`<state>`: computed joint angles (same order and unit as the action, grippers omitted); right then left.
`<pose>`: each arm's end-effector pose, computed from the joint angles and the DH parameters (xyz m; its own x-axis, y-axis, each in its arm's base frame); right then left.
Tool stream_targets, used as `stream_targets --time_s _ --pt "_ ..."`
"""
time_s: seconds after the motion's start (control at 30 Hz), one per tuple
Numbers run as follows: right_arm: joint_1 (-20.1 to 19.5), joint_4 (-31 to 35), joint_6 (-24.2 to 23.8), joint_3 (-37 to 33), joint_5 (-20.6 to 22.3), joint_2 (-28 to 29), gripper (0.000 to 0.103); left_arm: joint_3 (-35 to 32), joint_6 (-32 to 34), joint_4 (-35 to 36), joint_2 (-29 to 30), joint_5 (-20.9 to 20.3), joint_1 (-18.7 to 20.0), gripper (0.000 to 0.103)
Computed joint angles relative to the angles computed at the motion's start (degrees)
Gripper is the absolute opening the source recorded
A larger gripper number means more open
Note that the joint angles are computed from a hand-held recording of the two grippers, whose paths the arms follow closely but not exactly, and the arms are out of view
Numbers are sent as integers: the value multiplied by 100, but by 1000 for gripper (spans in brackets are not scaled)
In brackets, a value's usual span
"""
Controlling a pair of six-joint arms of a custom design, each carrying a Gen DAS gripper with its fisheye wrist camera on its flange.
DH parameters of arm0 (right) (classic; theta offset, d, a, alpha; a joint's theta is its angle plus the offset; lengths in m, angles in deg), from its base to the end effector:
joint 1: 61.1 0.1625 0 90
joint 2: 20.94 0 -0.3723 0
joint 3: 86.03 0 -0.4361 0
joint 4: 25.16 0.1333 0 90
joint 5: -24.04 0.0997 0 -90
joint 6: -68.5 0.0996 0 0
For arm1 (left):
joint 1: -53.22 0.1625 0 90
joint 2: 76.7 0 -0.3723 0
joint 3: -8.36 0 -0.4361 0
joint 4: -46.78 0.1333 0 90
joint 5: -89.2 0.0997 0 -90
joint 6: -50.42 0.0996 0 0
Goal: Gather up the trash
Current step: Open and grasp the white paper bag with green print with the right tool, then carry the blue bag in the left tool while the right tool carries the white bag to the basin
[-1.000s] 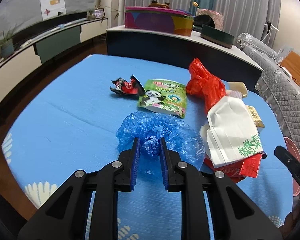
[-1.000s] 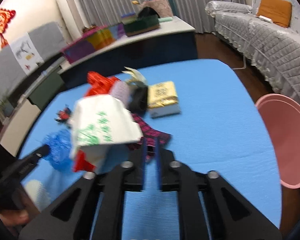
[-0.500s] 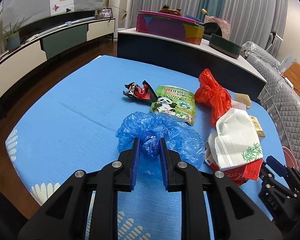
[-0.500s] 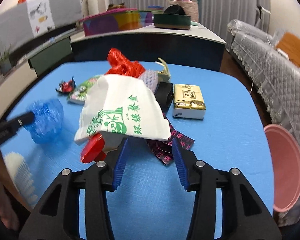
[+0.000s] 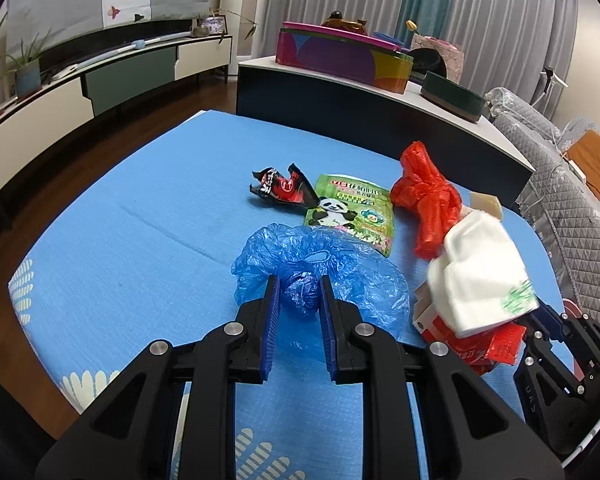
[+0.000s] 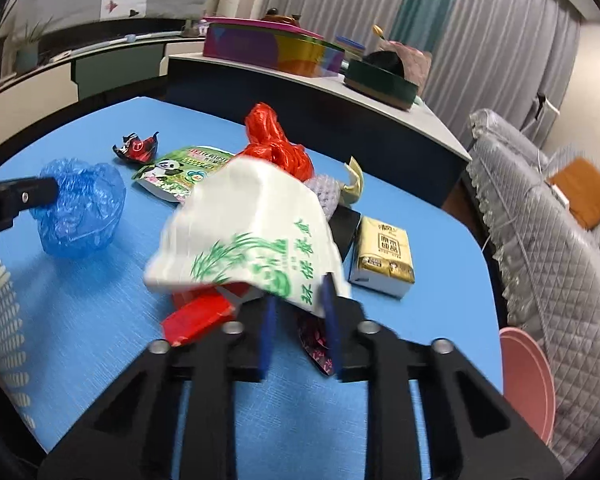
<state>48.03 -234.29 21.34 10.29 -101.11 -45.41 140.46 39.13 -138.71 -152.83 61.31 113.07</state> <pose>0.2691 -0.5440 -0.0797 -0.4565 -0.3805 0.8043 -0.8192 0.5324 -0.2132 -0.0295 -0.4915 0.1900 -0.7495 -0.3771 -0.5440 0.2455 0.6049 -0.7575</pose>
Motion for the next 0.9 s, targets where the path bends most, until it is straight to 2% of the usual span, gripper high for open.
stream_targets --time_s 0.13,0.4,0.9 --pt "6 -182 13 75 42 -80 4 9 166 -195 32 -19 -54 19" --pt "-11 -332 433 417 164 -481 4 88 604 -652 81 -139 -263 19" --pt "-134 -403 1273 1209 393 -1347 4 196 1053 -1068 241 -292 -653 19"
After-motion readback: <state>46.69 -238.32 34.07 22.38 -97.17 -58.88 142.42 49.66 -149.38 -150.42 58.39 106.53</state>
